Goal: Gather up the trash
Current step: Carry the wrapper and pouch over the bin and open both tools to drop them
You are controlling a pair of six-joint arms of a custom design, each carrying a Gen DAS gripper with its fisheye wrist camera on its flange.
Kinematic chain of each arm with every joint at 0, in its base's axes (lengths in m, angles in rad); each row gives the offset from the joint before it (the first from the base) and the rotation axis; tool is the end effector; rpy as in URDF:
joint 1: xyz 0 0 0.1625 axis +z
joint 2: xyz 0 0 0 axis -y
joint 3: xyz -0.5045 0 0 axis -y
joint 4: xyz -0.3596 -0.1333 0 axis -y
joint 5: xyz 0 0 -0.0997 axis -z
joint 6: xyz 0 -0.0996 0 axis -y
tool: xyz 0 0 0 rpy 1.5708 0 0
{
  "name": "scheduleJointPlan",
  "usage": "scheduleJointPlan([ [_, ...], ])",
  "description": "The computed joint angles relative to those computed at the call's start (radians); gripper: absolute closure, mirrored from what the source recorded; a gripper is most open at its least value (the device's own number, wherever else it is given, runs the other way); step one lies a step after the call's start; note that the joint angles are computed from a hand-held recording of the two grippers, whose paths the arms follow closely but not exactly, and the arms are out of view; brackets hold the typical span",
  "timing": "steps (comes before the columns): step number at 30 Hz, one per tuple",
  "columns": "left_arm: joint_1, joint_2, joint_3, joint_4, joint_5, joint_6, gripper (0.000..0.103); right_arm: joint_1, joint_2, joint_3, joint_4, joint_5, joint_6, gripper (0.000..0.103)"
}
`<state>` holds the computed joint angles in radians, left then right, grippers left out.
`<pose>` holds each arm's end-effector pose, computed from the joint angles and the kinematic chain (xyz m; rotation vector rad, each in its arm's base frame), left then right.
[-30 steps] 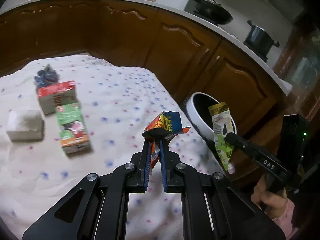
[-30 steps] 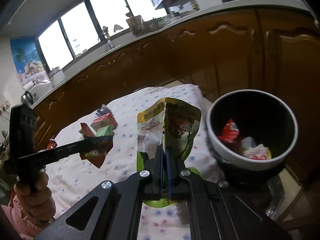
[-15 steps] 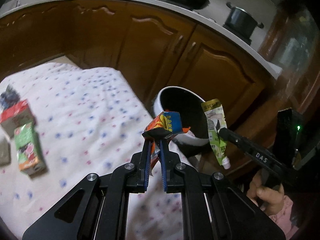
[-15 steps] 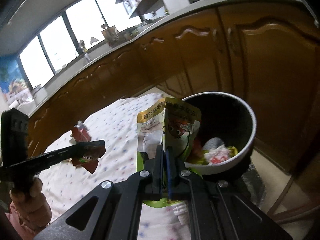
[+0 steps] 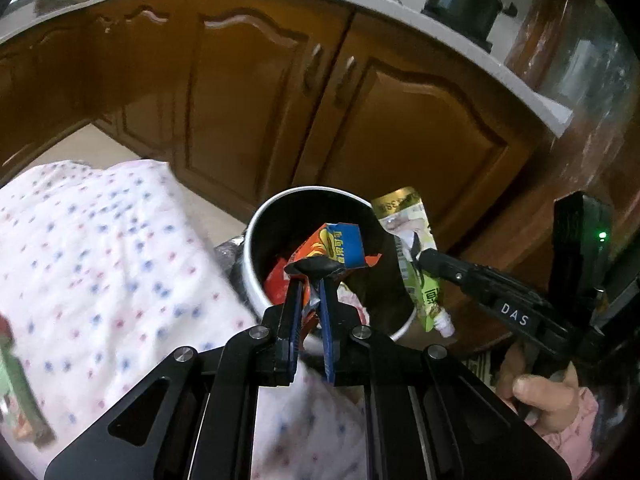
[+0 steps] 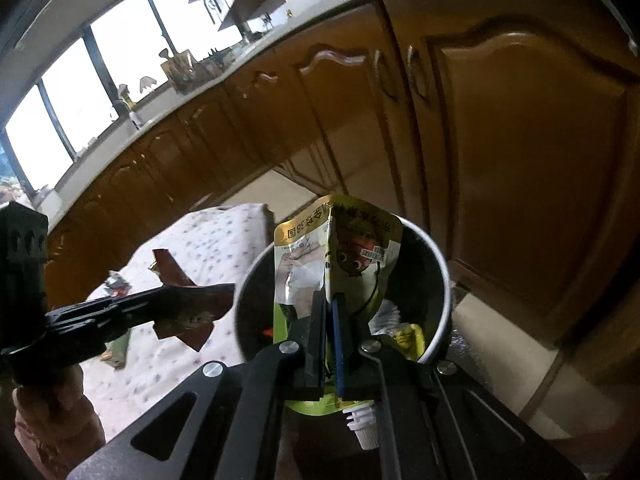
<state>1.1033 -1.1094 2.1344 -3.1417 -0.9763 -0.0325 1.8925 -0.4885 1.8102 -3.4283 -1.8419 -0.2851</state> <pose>-0.0742 -0.5667 0.2881 0.3382 2.5478 -0.8886 0.3126 -0.6008 0.0191 0.7321 -2.6873 0.7708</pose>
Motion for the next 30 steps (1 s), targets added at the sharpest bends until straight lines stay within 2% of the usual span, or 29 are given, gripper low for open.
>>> scheduleJointPlan([
  [5, 0.026, 0.069, -0.085, 0.067, -0.004, -0.008, 0.095, -0.011, 0.017, -0.066, 0.106, -0.038, 0.015, 0.1],
  [15, 0.051, 0.116, -0.132, 0.117, -0.003, -0.007, 0.093, -0.022, 0.035, -0.12, 0.19, -0.064, 0.021, 0.1],
  [17, 0.054, 0.12, -0.141, 0.136, -0.006, -0.01, 0.089, -0.028, 0.031, -0.121, 0.195, -0.043, 0.035, 0.094],
  [19, 0.054, 0.122, -0.145, 0.147, -0.004, -0.019, 0.065, -0.034, 0.027, -0.122, 0.198, -0.029, 0.054, 0.09],
  [20, 0.053, 0.122, -0.143, 0.142, -0.006, -0.021, 0.062, -0.035, 0.024, -0.117, 0.187, -0.026, 0.06, 0.087],
  [22, 0.048, 0.117, -0.133, 0.131, -0.001, -0.024, 0.061, -0.037, 0.019, -0.105, 0.162, -0.012, 0.068, 0.071],
  [26, 0.042, 0.09, -0.098, 0.091, -0.011, -0.038, 0.053, -0.034, 0.004, -0.069, 0.104, 0.017, 0.069, 0.067],
  [28, 0.039, 0.072, -0.069, 0.056, -0.011, -0.043, 0.052, -0.032, -0.004, -0.041, 0.061, 0.044, 0.068, 0.055],
  [30, 0.036, 0.051, -0.034, 0.015, -0.005, -0.054, 0.049, -0.028, -0.009, -0.006, 0.001, 0.066, 0.064, 0.049],
])
